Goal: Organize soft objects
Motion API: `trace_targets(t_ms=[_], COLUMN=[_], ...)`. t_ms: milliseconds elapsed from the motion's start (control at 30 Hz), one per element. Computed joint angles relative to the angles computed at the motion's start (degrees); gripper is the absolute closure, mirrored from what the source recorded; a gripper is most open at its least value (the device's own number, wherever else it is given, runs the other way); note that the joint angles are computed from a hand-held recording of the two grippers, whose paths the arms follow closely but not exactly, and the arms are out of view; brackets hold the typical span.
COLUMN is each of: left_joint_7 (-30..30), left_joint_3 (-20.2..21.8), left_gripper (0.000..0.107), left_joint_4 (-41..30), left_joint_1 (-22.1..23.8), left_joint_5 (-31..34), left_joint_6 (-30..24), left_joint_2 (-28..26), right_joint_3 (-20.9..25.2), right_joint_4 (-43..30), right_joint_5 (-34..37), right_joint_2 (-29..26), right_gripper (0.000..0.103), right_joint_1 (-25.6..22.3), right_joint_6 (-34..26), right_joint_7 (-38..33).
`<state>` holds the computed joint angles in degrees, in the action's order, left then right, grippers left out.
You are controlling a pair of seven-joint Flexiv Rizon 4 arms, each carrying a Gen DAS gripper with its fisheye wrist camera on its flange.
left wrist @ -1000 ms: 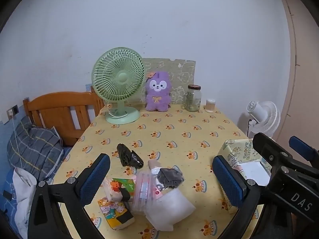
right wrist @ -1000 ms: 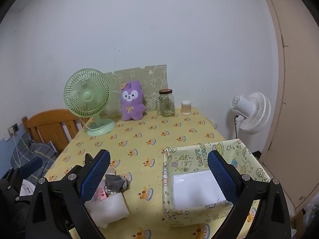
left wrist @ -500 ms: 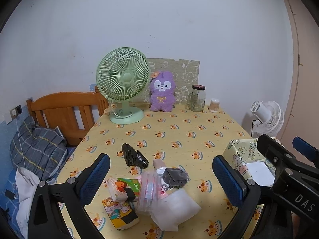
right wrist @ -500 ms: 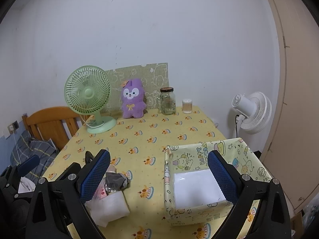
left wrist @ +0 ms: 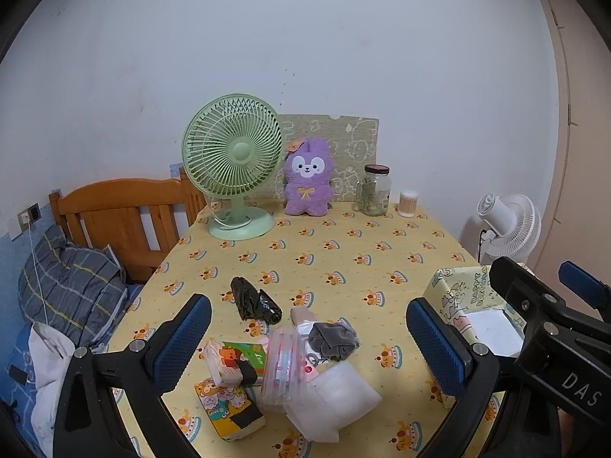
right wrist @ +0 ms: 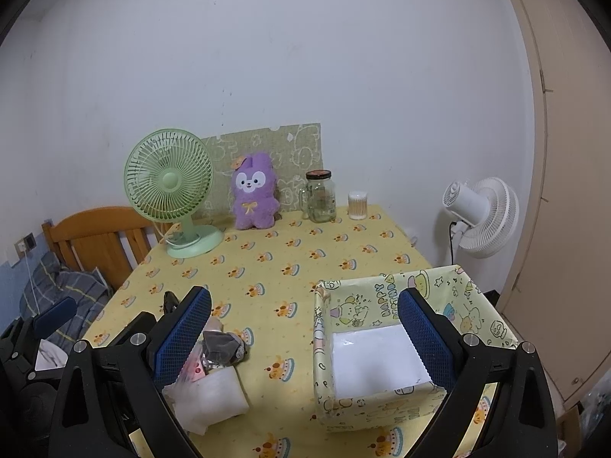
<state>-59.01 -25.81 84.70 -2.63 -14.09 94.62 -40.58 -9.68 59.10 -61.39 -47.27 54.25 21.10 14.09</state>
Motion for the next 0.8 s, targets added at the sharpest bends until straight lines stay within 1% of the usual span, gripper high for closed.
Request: trace_targets(t_ms=[800], left_joint_7=[-0.2], left_joint_3=[0.0], left_gripper=[0.005], left_joint_4=[0.4], left_joint_1=[0.0], left_joint_5=[0.2], left_joint_6=[0.1], left_joint_2=[0.5], right_joint_3=[0.4], right_joint_4=[0.9], right_joint_5=[-0.5], right_joint_2=[0.6], right_gripper=[0.003], right_joint_1=[0.1], right_joint_6=[-0.2], right_joint_7=[0.5])
